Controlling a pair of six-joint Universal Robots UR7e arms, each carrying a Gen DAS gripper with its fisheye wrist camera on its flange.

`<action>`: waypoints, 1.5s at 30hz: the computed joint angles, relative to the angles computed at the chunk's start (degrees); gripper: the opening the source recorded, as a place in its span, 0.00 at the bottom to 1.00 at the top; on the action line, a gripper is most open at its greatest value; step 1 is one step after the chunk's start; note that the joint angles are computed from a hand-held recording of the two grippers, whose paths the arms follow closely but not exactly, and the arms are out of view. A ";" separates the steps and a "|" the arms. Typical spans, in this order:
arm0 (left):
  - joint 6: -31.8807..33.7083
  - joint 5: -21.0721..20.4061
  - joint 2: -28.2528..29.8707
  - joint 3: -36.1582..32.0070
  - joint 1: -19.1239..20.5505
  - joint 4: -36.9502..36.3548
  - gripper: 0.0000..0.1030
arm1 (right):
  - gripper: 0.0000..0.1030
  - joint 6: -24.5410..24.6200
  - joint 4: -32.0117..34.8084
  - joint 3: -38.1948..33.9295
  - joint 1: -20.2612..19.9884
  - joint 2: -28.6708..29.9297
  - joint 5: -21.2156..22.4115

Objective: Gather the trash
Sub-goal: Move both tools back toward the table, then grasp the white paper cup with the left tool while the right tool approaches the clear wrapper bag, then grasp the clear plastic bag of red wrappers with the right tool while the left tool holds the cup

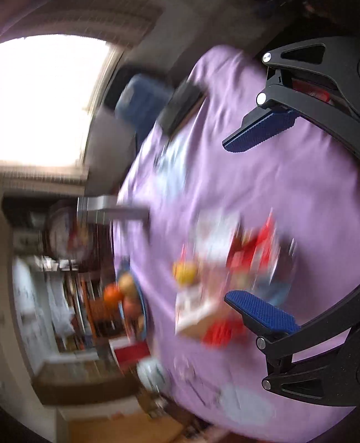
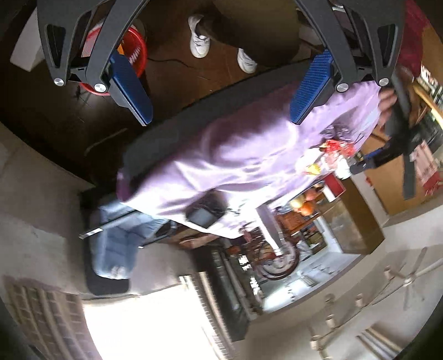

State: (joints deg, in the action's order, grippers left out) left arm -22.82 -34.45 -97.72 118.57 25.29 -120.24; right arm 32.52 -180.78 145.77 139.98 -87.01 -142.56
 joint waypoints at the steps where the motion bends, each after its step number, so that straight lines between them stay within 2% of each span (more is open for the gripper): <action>1: 0.47 0.53 -0.51 -0.95 1.57 0.34 0.93 | 0.95 -0.98 -0.48 -0.83 0.05 0.98 0.41; 5: 1.67 0.74 -0.31 -5.52 7.72 -0.57 0.94 | 0.95 -8.42 -4.23 -5.27 -2.10 6.11 4.61; 7: 2.86 -1.52 0.63 -8.47 11.81 -2.35 0.94 | 0.95 -11.02 -5.21 -7.32 -3.16 8.52 6.99; 10: 5.69 -4.51 2.61 -10.92 15.89 -5.70 0.94 | 0.95 -15.99 -7.10 -11.70 -5.27 13.83 11.21; 15: 10.71 -8.82 7.45 -14.02 20.60 -9.47 0.94 | 0.95 -22.95 -8.17 -18.97 -7.96 21.38 13.68; 18: 12.06 -12.06 9.72 -15.43 23.70 -10.38 0.94 | 0.95 -24.82 -7.43 -22.93 -9.69 24.75 15.19; 21: 14.02 -13.89 10.75 -15.50 26.04 -11.60 0.93 | 0.95 -26.17 -6.44 -26.95 -11.01 28.27 14.92; 23: 13.90 -15.11 11.28 -16.17 27.32 -10.08 0.85 | 0.95 -27.05 -6.43 -29.04 -11.85 30.29 14.91; 24: 13.48 -15.85 11.61 -16.86 27.84 -8.44 0.74 | 0.95 -27.21 -6.42 -29.89 -12.12 31.07 14.73; 27: 14.07 -17.58 11.78 -17.34 28.38 -8.42 0.54 | 0.95 -26.30 -6.18 -32.78 -13.41 33.64 14.69; 28: 14.20 -18.96 11.66 -17.65 28.53 -8.20 0.45 | 0.95 -25.61 -6.11 -33.28 -13.83 34.12 15.16; 31: 15.60 -20.75 10.42 -17.27 28.08 -11.21 0.44 | 0.95 -22.56 -3.41 -34.84 -14.87 34.78 17.19; 33: 16.62 -20.59 9.42 -16.76 27.52 -13.92 0.44 | 0.95 -22.16 -3.16 -35.07 -14.74 35.07 16.35; 34: 16.71 -21.33 8.79 -16.63 27.51 -15.20 0.44 | 0.95 -20.96 -0.76 -35.44 -14.94 34.97 16.28; 35: 16.53 -22.22 8.48 -16.72 27.70 -15.89 0.44 | 0.95 -19.28 3.05 -35.78 -15.65 34.41 17.75; 37: 15.70 -23.17 7.82 -16.97 27.93 -16.36 0.44 | 0.95 -17.68 5.57 -35.60 -16.61 33.58 20.31; 40: 14.82 -22.83 7.08 -16.86 27.96 -17.38 0.44 | 0.95 -15.32 5.26 -34.61 -17.54 32.76 21.88; 45: 14.81 -19.38 5.79 -15.81 27.10 -20.24 0.44 | 0.95 -12.94 5.82 -32.52 -19.48 31.46 27.20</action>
